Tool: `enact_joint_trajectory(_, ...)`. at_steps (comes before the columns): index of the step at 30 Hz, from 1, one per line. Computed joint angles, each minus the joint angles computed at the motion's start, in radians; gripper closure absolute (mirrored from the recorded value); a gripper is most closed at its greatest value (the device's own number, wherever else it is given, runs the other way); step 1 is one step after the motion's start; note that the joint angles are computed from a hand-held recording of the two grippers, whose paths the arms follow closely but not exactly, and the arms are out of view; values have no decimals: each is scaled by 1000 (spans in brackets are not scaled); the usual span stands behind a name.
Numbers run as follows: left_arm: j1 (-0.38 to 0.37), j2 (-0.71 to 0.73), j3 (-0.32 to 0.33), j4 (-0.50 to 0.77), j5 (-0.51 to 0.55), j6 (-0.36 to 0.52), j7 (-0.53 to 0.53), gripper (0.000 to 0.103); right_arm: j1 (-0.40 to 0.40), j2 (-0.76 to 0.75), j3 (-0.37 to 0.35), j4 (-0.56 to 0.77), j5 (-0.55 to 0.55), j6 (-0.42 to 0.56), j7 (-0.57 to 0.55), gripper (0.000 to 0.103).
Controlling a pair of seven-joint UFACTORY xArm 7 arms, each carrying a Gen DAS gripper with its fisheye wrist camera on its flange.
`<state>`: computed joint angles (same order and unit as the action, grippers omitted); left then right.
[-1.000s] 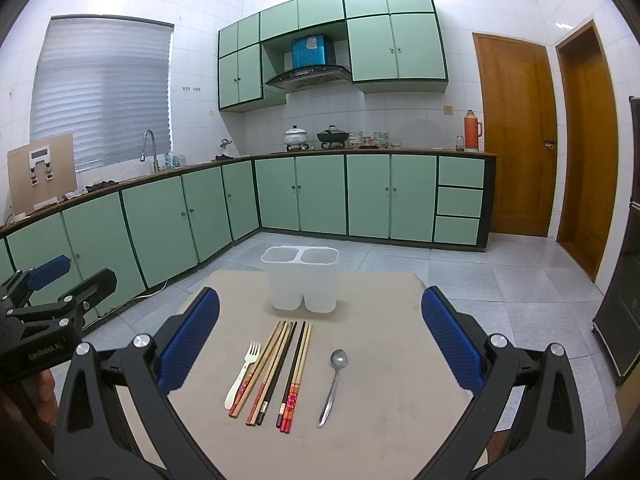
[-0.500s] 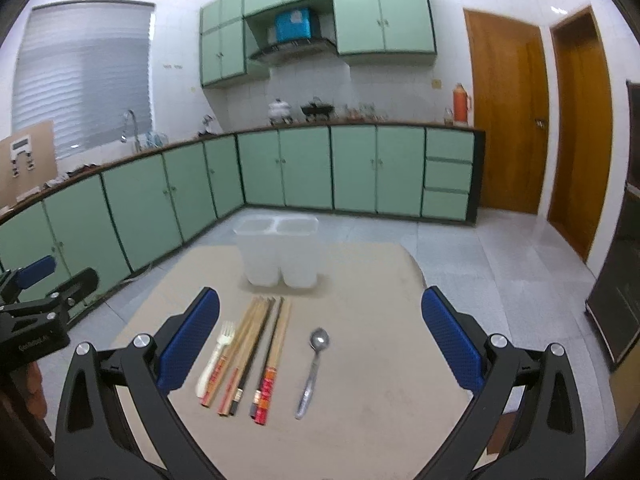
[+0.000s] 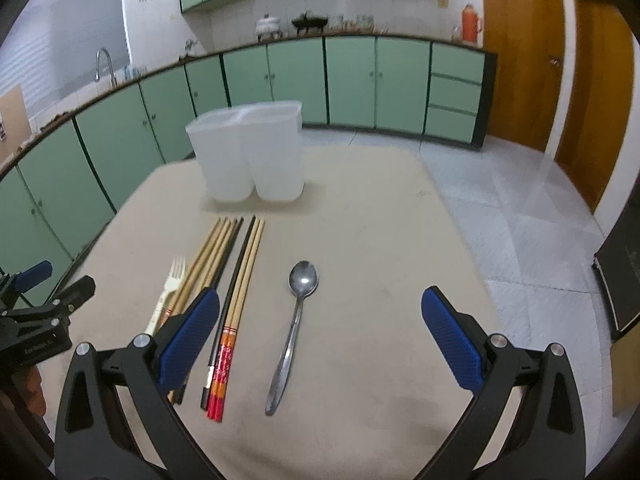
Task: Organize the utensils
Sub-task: 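Lower the right tool to the metal spoon and grasp it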
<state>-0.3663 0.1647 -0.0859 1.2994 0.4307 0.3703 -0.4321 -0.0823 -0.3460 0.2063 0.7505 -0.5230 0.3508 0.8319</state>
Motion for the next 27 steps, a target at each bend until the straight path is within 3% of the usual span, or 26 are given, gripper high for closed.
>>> enact_joint_trajectory(4, -3, 62, -5, 44, -27, 24, 24, 7, 32, 97, -42, 52, 54, -1, -67, 9)
enact_joint_trajectory(8, -15, 117, 1, 96, -62, 44, 54, 7, 73, 187, -86, 109, 120, 13, -139, 24)
enact_joint_trajectory(19, -11, 170, -7, 153, -175, 70, 152, 12, 141, 331, -155, 214, 289, 55, -282, 49)
enact_joint_trajectory(22, -18, 180, -5, 164, -186, 78, 171, 12, 149, 354, -162, 235, 232, 69, -242, 58)
enact_joint_trajectory(25, -35, 203, 6, 186, -174, 95, 173, 12, 155, 355, -167, 238, 215, 76, -249, 75)
enact_joint_trajectory(27, -43, 215, 11, 199, -168, 110, 174, 13, 155, 348, -169, 228, 224, 66, -263, 75)
